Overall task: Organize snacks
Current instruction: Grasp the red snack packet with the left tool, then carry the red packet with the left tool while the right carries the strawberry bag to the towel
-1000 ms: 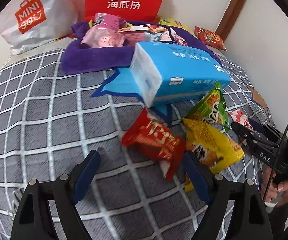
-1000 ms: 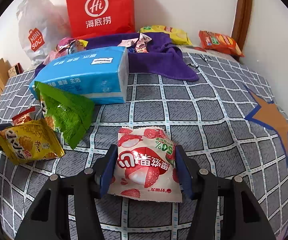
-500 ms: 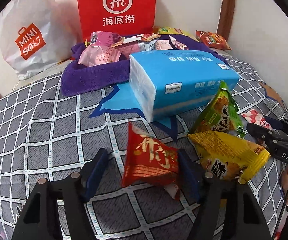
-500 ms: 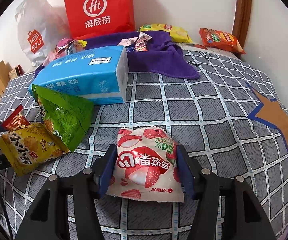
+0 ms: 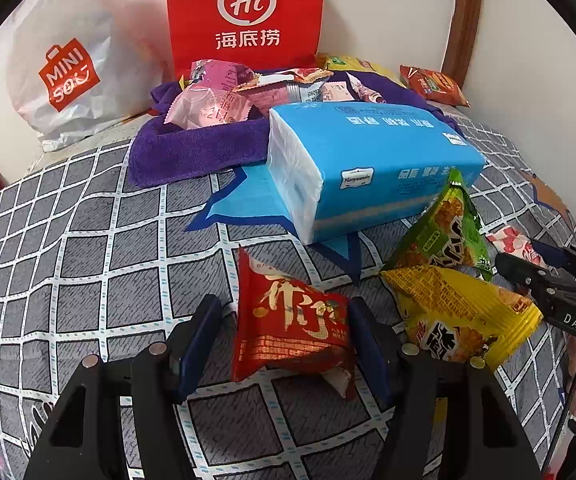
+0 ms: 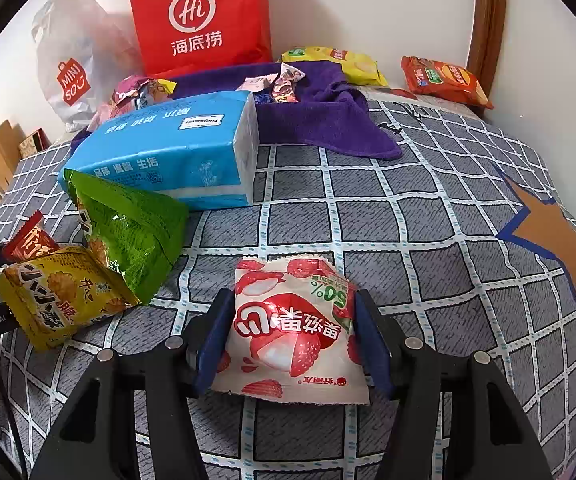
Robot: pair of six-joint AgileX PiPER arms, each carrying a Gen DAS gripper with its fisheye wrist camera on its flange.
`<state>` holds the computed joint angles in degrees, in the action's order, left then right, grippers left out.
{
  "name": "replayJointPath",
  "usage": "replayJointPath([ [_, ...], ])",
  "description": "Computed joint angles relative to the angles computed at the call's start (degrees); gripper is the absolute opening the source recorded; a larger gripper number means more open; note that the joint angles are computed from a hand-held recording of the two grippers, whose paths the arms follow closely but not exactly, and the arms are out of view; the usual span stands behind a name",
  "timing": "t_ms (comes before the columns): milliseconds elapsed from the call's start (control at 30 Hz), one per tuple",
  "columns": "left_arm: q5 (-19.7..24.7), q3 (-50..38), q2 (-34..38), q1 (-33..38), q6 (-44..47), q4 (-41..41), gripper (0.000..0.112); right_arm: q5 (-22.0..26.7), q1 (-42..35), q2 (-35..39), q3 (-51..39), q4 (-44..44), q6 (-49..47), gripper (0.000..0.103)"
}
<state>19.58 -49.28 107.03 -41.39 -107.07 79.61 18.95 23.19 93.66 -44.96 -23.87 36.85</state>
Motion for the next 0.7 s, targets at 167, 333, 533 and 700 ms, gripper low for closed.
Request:
replayJointPath([
  [167, -0.33, 2.16, -1.72, -0.26, -4.54, 3.72, 0.040, -0.11, -0.30, -0.20, 0.13, 0.12, -0.27, 0.059],
  [333, -1.94, 4.24, -5.26, -0.53, -1.66, 0.26, 0.039, -0.05, -0.29, -0.81, 0.54, -0.63, 0.30, 0.056],
  [533, -3.14, 6.14, -10.20, -0.11, 5.10, -8.49, 0.039, 4.35, 1.28, -3.90, -0.64, 3.16, -3.29, 0.056],
  [700, -1.28, 4.30, -12.73, -0.39, 16.34, -19.14, 0.039, 9.20, 3.76, -8.09, -3.89, 5.50, -6.42, 0.056],
])
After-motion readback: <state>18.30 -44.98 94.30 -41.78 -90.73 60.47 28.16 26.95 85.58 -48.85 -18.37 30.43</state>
